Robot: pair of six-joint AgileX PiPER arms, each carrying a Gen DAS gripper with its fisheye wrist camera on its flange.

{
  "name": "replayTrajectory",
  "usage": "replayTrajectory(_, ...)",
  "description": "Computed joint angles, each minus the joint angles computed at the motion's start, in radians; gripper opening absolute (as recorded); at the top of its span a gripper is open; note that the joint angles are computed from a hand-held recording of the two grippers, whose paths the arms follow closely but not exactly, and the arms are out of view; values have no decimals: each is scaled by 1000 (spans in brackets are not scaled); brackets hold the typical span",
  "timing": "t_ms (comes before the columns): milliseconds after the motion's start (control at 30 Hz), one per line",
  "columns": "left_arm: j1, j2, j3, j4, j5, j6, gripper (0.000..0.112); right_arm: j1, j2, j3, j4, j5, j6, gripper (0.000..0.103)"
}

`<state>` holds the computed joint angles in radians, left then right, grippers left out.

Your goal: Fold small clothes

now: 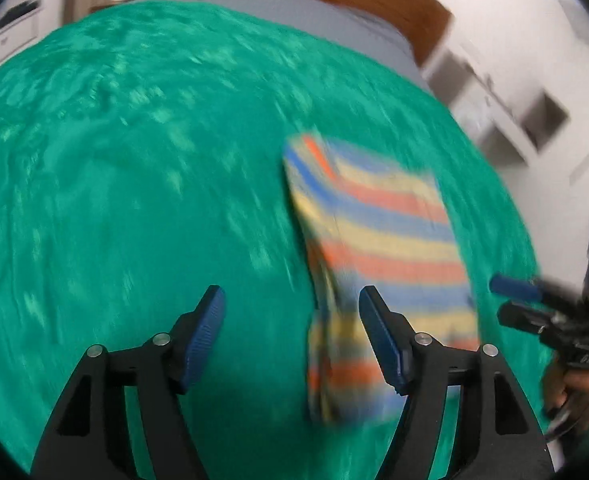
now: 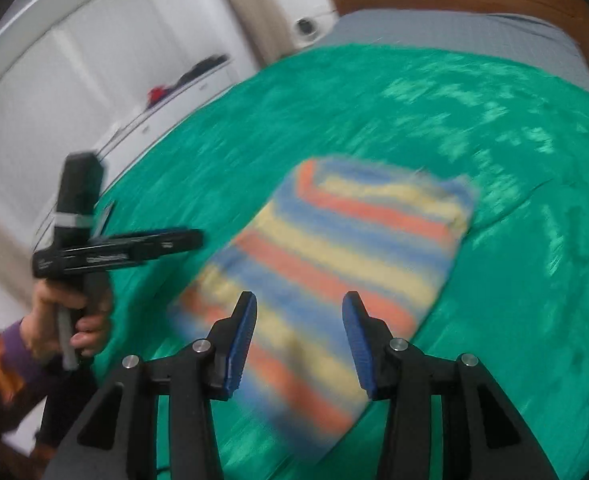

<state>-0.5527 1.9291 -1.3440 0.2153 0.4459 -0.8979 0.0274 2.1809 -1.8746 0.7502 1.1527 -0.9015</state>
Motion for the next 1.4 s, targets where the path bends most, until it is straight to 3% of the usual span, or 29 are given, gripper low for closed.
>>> replayTrajectory(100, -79, 47, -10, 180, 169, -128, 51, 22, -64, 190, -74, -56, -36, 45)
replayTrajectory(133, -87, 47, 2, 221, 203, -163, 39, 33, -84, 279, -137, -111, -12, 45)
replayTrajectory(200, -96, -14, 86, 264, 209, -234, 36, 16, -140, 388, -142, -169, -17, 45)
replayTrajectory(233, -97, -63, 136, 252, 195, -258, 40, -6, -188, 451, -117, -184, -31, 45)
replayTrajectory(300, -115, -159, 220, 270, 163, -327, 61, -36, -259, 519, -91, -195, -37, 45)
replayTrajectory(333, -139, -179, 225, 306, 181, -375, 78, -56, -316, 574, -58, -219, -66, 50)
replayTrajectory(367, -182, -213, 245, 377, 213, -456, 89, -74, -392, 642, -32, -256, -98, 64)
replayTrajectory(433, -281, -270, 268, 494, 293, -581, 95, -100, -501, 735, 0, -320, -130, 82)
replayTrajectory(467, -308, -276, 259, 513, 319, -599, 97, -117, -550, 780, 22, -338, -147, 84)
replayTrajectory(533, -366, -296, 269, 546, 357, -658, 98, -151, -607, 822, 34, -335, -147, 84)
replayTrajectory(833, -491, -331, 318, 547, 342, -817, 98, -304, -793, 1019, 67, -262, -174, 85)
replayTrajectory(967, -536, -338, 280, 520, 423, -814, 98, -260, -879, 1064, -43, -323, -74, 92)
replayTrajectory(1100, -570, -341, 224, 523, 534, -805, 98, -183, -937, 1061, -171, -399, 79, 92)
replayTrajectory(1267, -603, -319, 165, 543, 647, -782, 99, -163, -955, 1039, -205, -404, 164, 94)
replayTrajectory(1400, -609, -305, 145, 542, 687, -762, 99, -167, -952, 1030, -213, -384, 183, 94)
